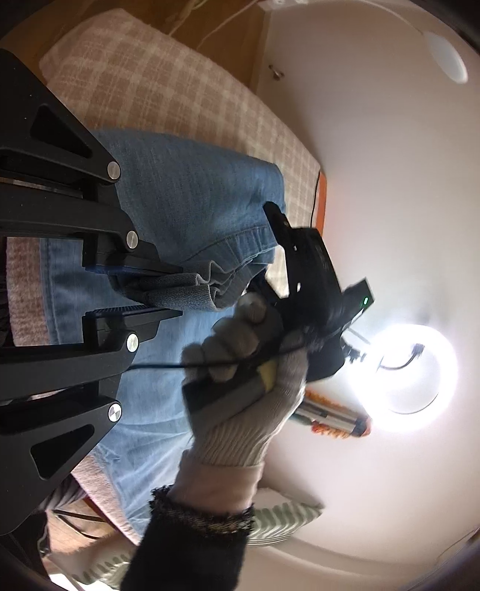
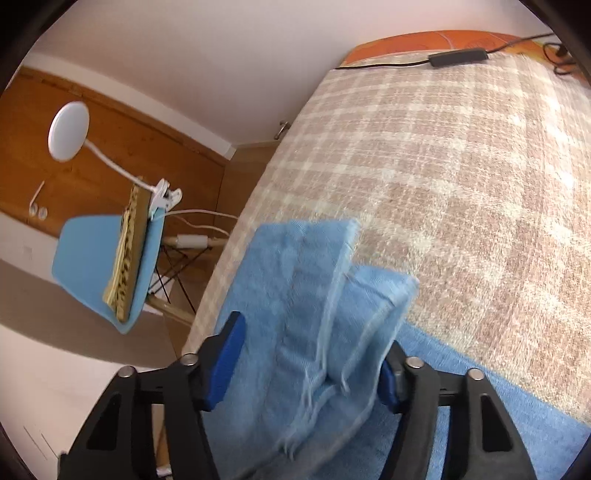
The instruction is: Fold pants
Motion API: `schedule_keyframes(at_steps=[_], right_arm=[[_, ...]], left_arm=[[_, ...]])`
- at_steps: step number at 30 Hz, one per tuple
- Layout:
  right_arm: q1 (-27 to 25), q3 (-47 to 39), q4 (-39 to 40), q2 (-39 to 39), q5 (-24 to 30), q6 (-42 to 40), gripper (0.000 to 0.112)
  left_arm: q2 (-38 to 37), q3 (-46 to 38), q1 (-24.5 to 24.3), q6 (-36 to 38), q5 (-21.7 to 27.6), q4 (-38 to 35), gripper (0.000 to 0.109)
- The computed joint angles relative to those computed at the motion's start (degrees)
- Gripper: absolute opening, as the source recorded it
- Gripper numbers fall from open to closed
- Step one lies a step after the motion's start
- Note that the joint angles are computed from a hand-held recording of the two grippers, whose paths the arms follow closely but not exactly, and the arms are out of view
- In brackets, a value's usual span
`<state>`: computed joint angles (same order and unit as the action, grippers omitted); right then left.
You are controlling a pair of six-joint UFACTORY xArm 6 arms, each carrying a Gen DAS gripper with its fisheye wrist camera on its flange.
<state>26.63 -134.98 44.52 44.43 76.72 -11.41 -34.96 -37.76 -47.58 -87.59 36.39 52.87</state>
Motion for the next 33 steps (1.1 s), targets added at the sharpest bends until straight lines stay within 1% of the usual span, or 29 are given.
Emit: schedule_keyframes(at_steps=[1,3,4,7,12,17,21,28,33], right_arm=[[-0.02,0.08,-0.47,-0.26,0.04,0.14,0.032],[-0.04,0.36,-2.28,-1.06,0.12,-0.19,0.023],[0.11,1.81,-4.02,-2.54,-0.85,-1.33,0.017],[-0.35,6.74,-5.49,-6.81,-3.56,-4.07,0.010],[-1.70,14.53,-7.39,-13.51,-7.64,-6.69,0.007],[-4.51,24.31,-8.36,-21.64,-11.87,-9.02,0.006],[-7.62,30.18,-8.70,-26.53,-13.16,-9.72,0.004],[-11.78,37.75,-10.77,-33.30,-15.94,-12.23,0.004],[-15.78,40.77,-10.24,-36.38,-16.24,-14.01,0.004]], left_arm=[[0.39,-0.37,-0.27,0.61,0.18,-0.36,0.012],[1.19,-0.95,-0.57,1.25,-0.09,-1.16,0.011],[1.40,-0.92,-0.42,1.41,-0.80,-1.50,0.011],[2.46,-1.62,-0.67,1.90,-2.46,-2.26,0.012],[6.04,-4.98,-1.92,3.47,-4.51,-2.39,0.012],[10.28,-8.77,-2.77,6.21,-8.11,-4.22,0.012],[14.04,-11.69,-3.74,8.96,-10.69,-5.94,0.012],[20.88,-17.94,-5.46,15.00,-14.60,-9.96,0.012],[25.72,-22.83,-6.48,19.03,-17.19,-13.16,0.012]])
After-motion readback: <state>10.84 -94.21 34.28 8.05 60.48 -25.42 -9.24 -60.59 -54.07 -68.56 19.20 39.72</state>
